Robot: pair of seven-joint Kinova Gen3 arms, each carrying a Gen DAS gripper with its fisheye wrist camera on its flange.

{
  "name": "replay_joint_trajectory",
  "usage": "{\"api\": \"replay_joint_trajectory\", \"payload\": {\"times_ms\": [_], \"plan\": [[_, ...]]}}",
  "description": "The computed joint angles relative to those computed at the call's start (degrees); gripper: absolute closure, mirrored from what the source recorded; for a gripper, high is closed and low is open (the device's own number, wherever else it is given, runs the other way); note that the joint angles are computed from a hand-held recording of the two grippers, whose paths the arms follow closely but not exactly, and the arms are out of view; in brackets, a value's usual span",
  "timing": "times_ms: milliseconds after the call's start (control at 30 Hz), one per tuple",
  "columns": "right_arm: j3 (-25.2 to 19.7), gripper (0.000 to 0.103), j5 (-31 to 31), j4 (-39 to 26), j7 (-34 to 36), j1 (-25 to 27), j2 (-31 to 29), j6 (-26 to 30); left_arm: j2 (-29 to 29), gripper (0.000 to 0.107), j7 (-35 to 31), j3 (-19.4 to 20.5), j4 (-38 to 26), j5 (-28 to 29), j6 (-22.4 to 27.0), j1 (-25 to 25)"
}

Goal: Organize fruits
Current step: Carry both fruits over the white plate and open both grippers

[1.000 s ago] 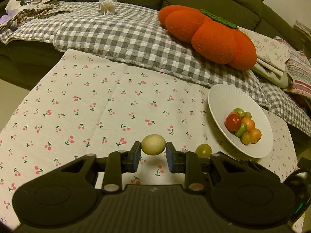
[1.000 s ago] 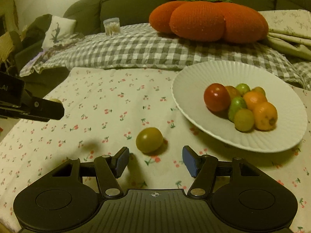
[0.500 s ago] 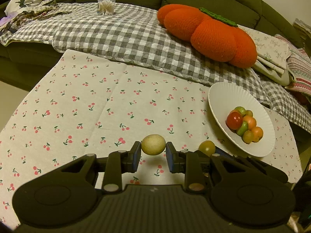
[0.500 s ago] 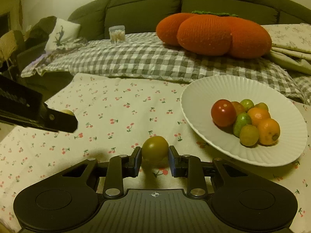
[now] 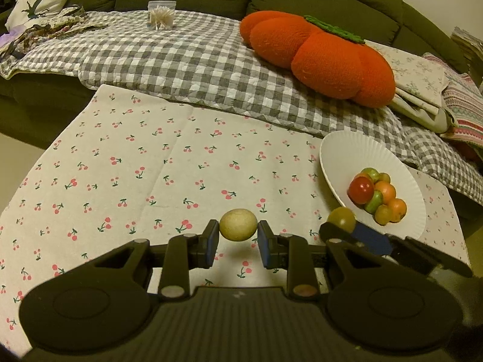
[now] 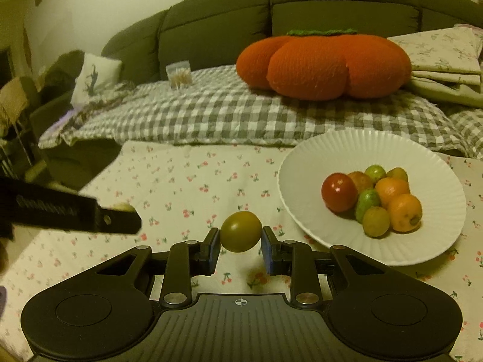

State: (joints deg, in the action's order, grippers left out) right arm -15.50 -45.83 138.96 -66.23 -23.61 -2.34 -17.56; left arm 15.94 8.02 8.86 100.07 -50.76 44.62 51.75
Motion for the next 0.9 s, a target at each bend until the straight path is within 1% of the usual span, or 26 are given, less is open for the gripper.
{"api": "replay_joint_trajectory", "payload": {"times_ms": [167,433,567,667,733,833,900], "plan": [[0.6,0.076,4.73,-0.12,-5.56,1.46,-2.49,2.3,0.35,0.082,0.14,0.0,-0.47,-0.81,0.73,0.65],[-1.37,0.076,10.43,-0.12,-12.3,5.99,-6.29,5.08,0.66,0.082,0.39,0.29,-1.1,-3.6,2.22,2.09],[0.9,0.076,16.05,-0.12,-17.78,5.85,-8.73,7.08,1.22,0.082,-0.19,0.46,-1.62,-4.34,2.83,2.56],[2.15,0.076,19.07,-0.2,-20.9,6.07,-10.21,8.4,1.28,0.082,0.26,0.3,-1.51,-4.89,2.47,2.9],[2.38,0.076,20.59,-0.25,-22.53,6.67,-11.12,9.14,1.24,0.082,0.71,0.23,-1.4,-5.92,2.5,3.38],[0.62,0.076,21.9,-0.41,-24.05,9.61,-12.25,10.28,1.8,0.082,1.66,0.12,-1.89,-8.66,3.82,4.66],[0.41,0.076,23.16,-0.37,-25.39,10.57,-13.02,10.74,2.28,0.082,2.13,0.16,-2.29,-10.29,4.45,5.33]]}}
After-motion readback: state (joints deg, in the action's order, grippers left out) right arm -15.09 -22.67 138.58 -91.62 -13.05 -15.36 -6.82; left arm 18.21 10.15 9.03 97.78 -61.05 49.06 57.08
